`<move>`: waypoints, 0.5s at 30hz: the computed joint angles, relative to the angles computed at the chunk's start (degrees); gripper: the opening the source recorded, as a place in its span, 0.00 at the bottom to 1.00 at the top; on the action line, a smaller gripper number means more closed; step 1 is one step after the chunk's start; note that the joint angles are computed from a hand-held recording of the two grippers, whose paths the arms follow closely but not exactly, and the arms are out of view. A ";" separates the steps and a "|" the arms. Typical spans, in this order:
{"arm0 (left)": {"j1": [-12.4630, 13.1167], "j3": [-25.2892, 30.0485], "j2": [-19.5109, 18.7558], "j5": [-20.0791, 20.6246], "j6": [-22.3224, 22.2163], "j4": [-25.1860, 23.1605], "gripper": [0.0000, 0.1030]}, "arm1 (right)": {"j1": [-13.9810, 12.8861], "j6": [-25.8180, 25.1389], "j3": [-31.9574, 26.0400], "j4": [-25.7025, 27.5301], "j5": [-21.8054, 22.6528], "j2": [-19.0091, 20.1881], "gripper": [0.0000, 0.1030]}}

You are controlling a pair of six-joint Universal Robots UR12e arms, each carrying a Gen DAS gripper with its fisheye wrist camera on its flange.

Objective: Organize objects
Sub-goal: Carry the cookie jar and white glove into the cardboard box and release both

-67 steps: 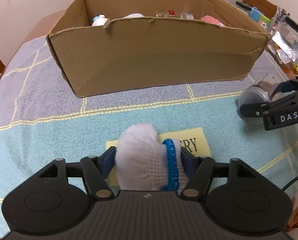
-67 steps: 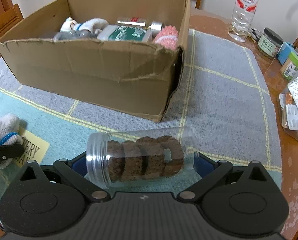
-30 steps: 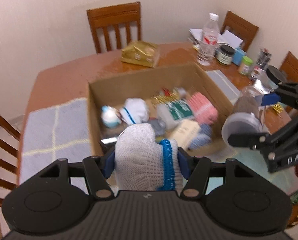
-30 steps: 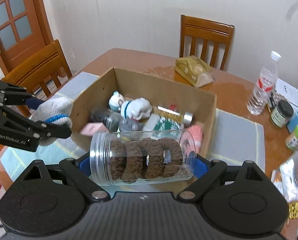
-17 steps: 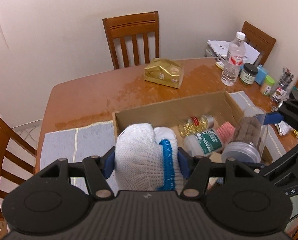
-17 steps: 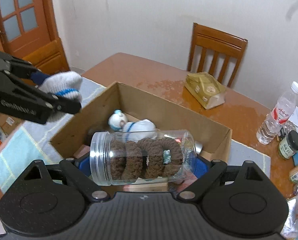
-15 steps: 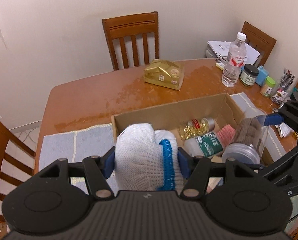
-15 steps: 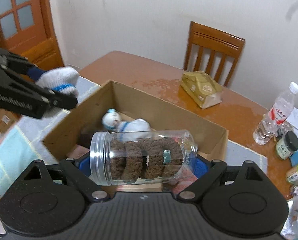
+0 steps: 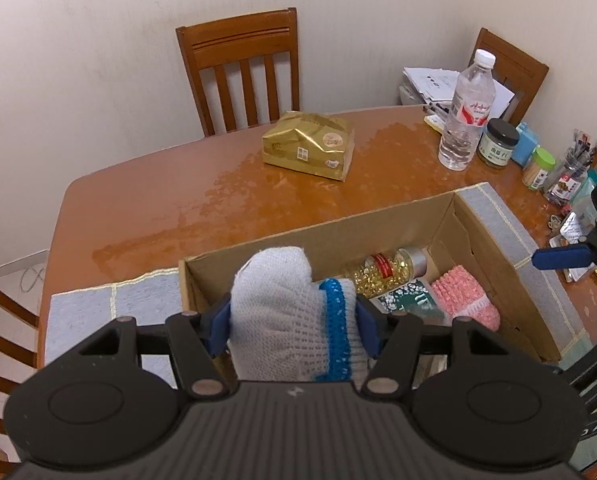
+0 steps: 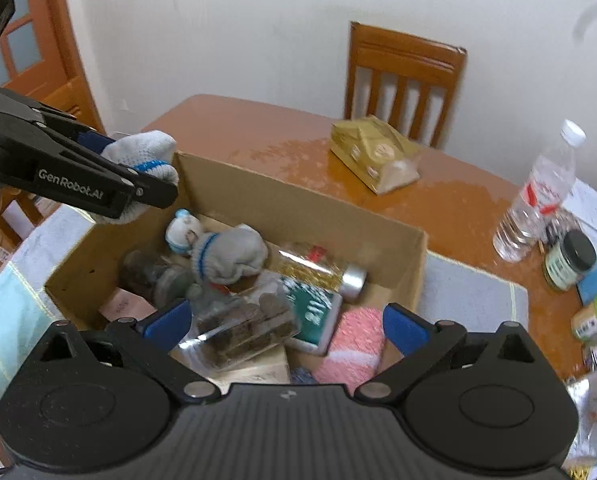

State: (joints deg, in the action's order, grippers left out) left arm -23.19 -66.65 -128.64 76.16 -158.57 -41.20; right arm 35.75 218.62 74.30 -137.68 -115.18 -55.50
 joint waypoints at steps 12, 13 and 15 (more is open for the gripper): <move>-0.57 -0.55 -0.62 3.59 -1.49 6.11 0.97 | -0.23 1.45 0.88 0.02 -0.17 -0.52 1.00; -0.52 -0.76 -0.48 3.52 -1.59 6.29 0.97 | -0.18 1.73 0.67 0.69 -0.31 -0.50 1.00; -0.40 -1.32 -0.03 3.19 -1.82 6.44 0.97 | -0.06 2.19 0.30 1.68 -0.51 -0.46 1.00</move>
